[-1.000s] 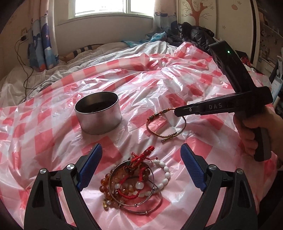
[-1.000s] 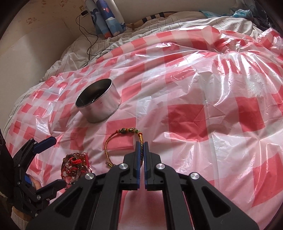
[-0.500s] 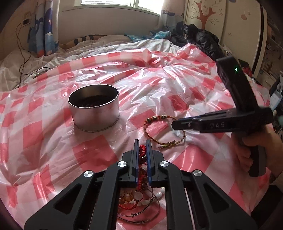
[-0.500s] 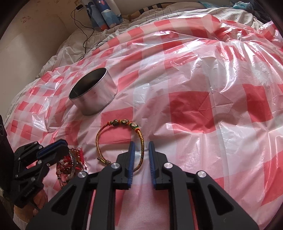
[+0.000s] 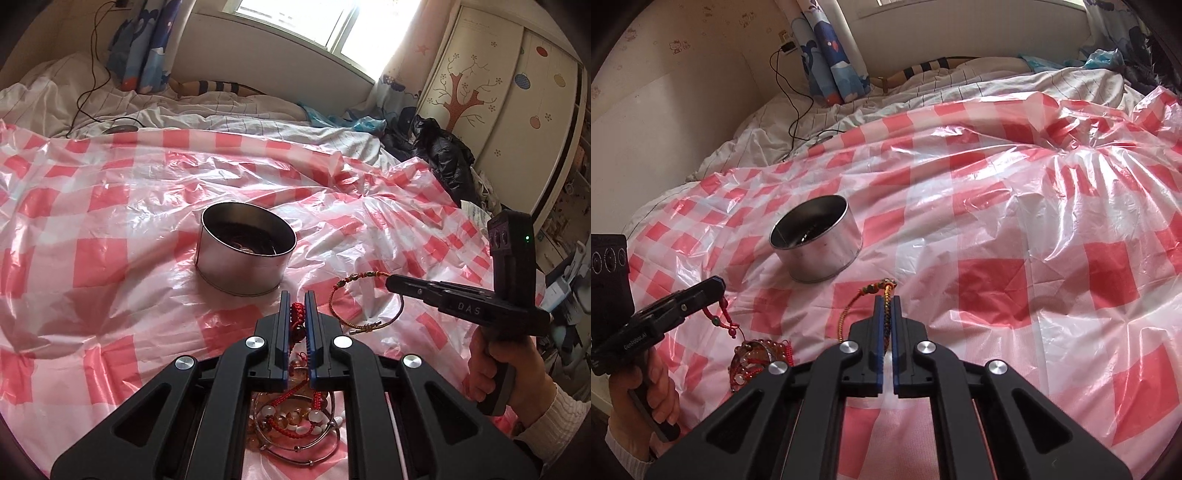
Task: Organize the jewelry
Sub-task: 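Carry the red cord jewelry into the tin with the left tool while the right tool brings the gold bracelet, then open both tools over the tin and withdraw toward the pile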
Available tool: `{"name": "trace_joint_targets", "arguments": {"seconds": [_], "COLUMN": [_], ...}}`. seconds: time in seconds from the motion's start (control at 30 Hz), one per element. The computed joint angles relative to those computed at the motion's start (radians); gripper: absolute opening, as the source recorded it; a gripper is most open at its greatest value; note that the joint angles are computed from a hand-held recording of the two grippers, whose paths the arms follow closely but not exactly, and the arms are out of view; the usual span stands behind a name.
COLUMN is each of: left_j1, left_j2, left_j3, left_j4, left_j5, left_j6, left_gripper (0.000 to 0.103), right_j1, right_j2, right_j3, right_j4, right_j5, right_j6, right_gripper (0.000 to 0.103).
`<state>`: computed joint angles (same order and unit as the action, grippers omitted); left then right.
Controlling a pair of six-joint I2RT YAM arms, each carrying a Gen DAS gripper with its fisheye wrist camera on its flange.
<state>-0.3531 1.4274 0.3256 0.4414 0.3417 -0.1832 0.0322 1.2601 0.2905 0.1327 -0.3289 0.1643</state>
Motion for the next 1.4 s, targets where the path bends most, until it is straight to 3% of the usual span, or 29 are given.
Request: {"name": "trace_joint_targets", "arguments": {"seconds": [0.2, 0.37, 0.63, 0.93, 1.2, 1.4], "left_j1": [0.040, 0.075, 0.067, 0.053, 0.069, 0.063], "left_j2": [-0.033, -0.008, 0.177, 0.400, 0.496, 0.535], "left_j3": [0.029, 0.154, 0.334, 0.469, 0.522, 0.570], "left_j4": [-0.042, -0.106, -0.085, -0.053, -0.045, -0.107], "left_j5": [0.056, 0.102, 0.091, 0.040, 0.031, 0.005], "left_j6": [-0.027, -0.042, -0.074, -0.069, -0.061, -0.040], "left_gripper": [0.007, 0.007, 0.007, 0.007, 0.007, 0.008], "right_j1": [0.015, 0.009, 0.074, 0.116, 0.131, 0.148], "right_j2": [-0.062, -0.085, 0.071, 0.318, 0.468, 0.530], "right_j3": [0.014, 0.099, 0.266, 0.362, 0.403, 0.436], "right_j4": [0.025, 0.002, 0.031, 0.137, 0.196, 0.182], "right_j5": [-0.059, -0.104, -0.091, -0.071, -0.094, -0.074], "right_j6": [0.027, 0.032, 0.069, 0.103, 0.131, 0.123], "right_gripper": [0.004, 0.004, 0.004, 0.004, 0.004, 0.004]}}
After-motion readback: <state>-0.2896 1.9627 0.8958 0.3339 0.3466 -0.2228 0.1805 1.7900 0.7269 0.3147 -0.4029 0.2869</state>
